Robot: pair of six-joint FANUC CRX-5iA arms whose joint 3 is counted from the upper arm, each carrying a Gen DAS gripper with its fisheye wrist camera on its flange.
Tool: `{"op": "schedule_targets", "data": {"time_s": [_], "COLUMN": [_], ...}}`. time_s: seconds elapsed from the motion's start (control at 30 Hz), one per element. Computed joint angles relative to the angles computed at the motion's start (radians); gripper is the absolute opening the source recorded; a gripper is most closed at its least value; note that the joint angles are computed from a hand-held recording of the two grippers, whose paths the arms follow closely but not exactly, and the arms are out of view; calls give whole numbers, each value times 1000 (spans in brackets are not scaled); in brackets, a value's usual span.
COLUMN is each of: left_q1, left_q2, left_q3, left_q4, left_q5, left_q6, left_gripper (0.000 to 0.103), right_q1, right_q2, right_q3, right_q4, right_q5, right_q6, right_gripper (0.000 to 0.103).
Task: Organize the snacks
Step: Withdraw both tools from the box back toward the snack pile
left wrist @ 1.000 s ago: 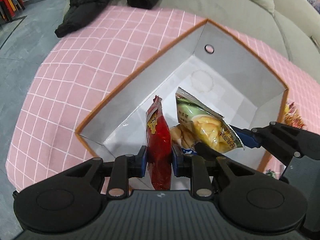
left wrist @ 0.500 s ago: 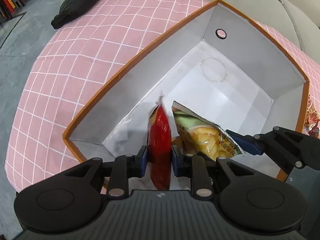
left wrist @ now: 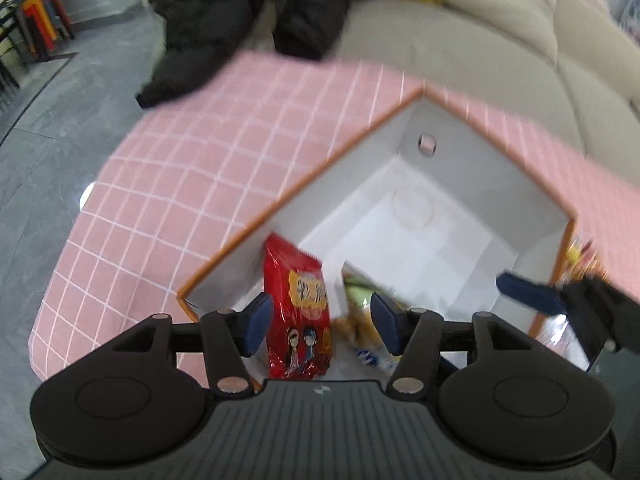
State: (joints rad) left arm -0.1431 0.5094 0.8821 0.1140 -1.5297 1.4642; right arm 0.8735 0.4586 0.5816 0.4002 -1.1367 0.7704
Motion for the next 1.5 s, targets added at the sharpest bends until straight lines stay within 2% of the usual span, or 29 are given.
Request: {"op": "schedule_targets", "data": {"time_s": [0.1,0.33,0.4,0.7,0.83,1.0,1.13,1.37,1.5], "left_q1": [9,-17,-34,-124,-148,-182,-221,-262,-283], "left_q2": [-88,-255,-291,-405,-428,-424,-422,-397,-380], "left_q3": [-120,-319,-356,-503,-560,-588,-603,-654,-679], "left_q4": [48,78,81,81,125,154,124,148,150], "left_q5": [114,338,379,493,510,482,464,412,387], "left_q6": [14,-2,-8,-34,-41,-41,-23,-36,-22], "left_gripper": [67,70,70,74,74,74,74,74,70], "right_q1": [16,56,68,140,174,218,251,306,330], "right_q2": [-53,-192,-230,-394,-455,-540,-597,-668,-683], "right_q3": [-70,-241,-282,-478,-555,-660,-726,-830,-872], "right_q4": [60,203,228,378,422,439,395,327,294], "right_q5": [25,66,66,-14,-73,-140,-193,-281,-315], "right_q6": [-91,-334,-380,-599,-641,-728,-779,-876,-914], "right_gripper": [85,90,94,94,94,93,91,91,90]}}
